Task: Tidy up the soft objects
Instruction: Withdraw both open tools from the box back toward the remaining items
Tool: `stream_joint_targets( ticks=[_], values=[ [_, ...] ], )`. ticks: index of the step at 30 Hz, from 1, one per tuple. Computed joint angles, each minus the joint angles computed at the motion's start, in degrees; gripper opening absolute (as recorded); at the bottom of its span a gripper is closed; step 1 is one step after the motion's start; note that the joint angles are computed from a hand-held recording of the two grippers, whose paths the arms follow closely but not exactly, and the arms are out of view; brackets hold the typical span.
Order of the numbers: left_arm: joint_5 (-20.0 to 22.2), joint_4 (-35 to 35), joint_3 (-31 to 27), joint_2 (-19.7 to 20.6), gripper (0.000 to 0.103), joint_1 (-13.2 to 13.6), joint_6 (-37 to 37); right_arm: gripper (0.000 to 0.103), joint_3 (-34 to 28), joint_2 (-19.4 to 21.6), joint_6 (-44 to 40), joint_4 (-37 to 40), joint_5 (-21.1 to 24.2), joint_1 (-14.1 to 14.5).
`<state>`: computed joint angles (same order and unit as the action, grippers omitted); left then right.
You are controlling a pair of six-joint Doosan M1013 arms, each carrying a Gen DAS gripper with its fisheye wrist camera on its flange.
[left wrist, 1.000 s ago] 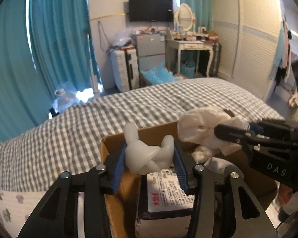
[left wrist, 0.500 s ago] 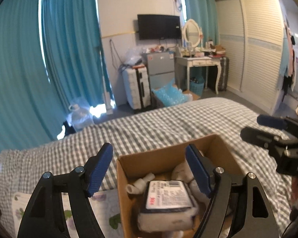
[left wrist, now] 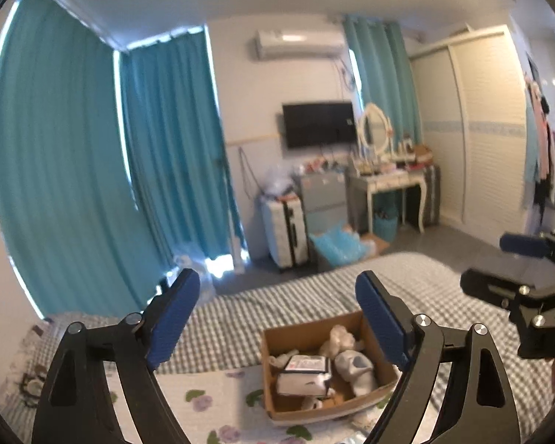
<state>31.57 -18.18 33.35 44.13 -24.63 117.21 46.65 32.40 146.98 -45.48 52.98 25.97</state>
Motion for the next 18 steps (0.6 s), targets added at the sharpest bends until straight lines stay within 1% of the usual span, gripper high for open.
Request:
stream_joint_targets(
  ticks=[3, 6, 8, 11, 14, 15, 16, 18],
  values=[
    [-0.8, -3.9, 6.3, -4.2, 0.088, 0.7, 2.7, 0.095, 1.7, -1.6, 0.9, -2.9, 1.4, 2.2],
    [-1.1, -7.3, 10.8, -7.1, 0.088, 1.3, 5.8, 0.095, 3.6, -2.9, 2.2, -4.7, 2.3, 3.8],
    [-1.8, -9.0, 13.6, -8.6, 0.088, 1.7, 7.0, 0.095, 5.9, -4.2, 3.3, -4.9, 1.3, 4.8],
    [-4.6, -8.2, 17.7, -10.4, 0.088, 2.0, 4.5, 0.095, 7.2, -4.7, 3.4, -6.1, 1.8, 5.9],
    [-5.0, -8.1, 20.0, -11.0, 0.088, 2.4, 1.5, 0.095, 8.8, -5.1, 3.3, -6.5, 1.5, 6.4],
    [-5.1, -8.2, 20.5, -11.0, 0.088, 2.5, 1.1, 0.095, 9.4, -5.1, 3.2, -6.3, 1.2, 6.4],
    [-5.9, -8.8, 22.5, -11.8, 0.088, 2.4, 1.6, 0.095, 9.8, -5.1, 3.3, -5.9, 1.2, 6.3],
    [-6.3, -9.0, 23.4, -11.5, 0.088, 2.4, 0.8, 0.095, 10.5, -4.7, 3.0, -4.7, 1.1, 5.9]
  ],
)
